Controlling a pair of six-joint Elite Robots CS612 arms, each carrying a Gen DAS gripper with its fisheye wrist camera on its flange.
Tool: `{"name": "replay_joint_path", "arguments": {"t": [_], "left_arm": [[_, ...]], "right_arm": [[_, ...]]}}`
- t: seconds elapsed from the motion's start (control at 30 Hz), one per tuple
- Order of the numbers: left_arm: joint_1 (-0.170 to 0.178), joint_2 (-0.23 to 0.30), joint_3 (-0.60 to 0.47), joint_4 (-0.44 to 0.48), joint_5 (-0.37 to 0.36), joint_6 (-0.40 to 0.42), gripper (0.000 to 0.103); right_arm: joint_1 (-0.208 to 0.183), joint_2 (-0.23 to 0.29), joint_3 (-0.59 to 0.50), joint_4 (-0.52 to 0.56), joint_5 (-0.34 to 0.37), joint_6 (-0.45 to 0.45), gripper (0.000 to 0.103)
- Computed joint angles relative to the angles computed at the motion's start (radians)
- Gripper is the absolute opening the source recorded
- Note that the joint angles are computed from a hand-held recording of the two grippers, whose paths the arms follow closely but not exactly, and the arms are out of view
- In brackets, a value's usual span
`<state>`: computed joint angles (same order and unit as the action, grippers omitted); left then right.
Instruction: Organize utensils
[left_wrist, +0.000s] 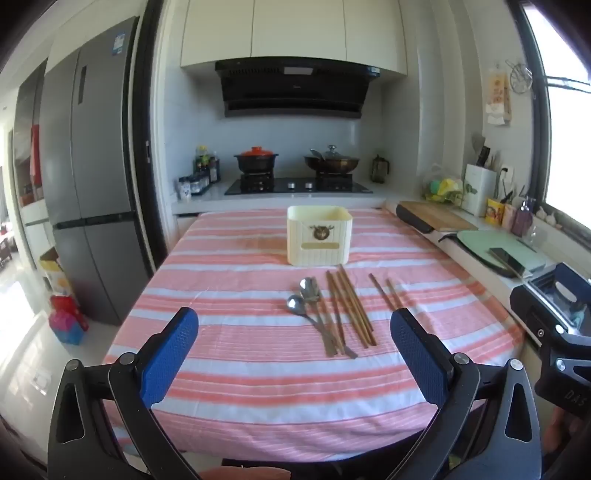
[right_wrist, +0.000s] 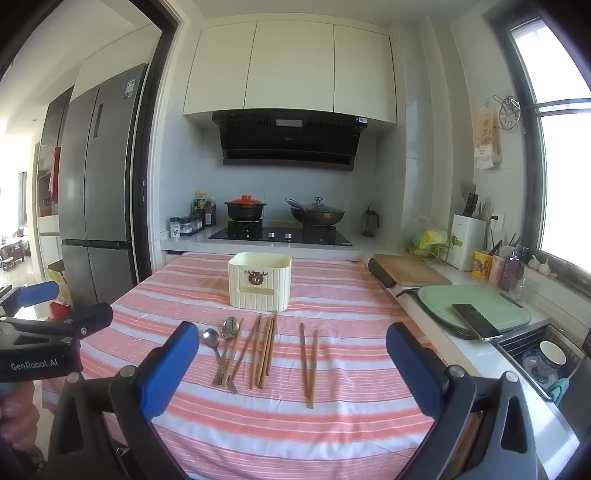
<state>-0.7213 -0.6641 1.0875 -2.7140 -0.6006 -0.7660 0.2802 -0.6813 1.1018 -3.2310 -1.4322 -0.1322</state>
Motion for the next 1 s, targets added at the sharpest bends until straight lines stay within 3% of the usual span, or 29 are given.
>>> {"name": "replay_joint_path", "arguments": {"t": [0.23, 1.0], "left_arm": [[0.001, -0.001, -0.001, 0.001, -0.014, 0.005, 0.103], [0.007, 0.002, -0.011, 0.061, -0.022, -0.050, 0.103]], "right_arm": [[0.000, 0.000, -0.003, 0.018, 0.005, 0.046, 0.103], [-0.004, -0.004, 0.003, 0.032, 0.010, 0.032, 0.103]]}}
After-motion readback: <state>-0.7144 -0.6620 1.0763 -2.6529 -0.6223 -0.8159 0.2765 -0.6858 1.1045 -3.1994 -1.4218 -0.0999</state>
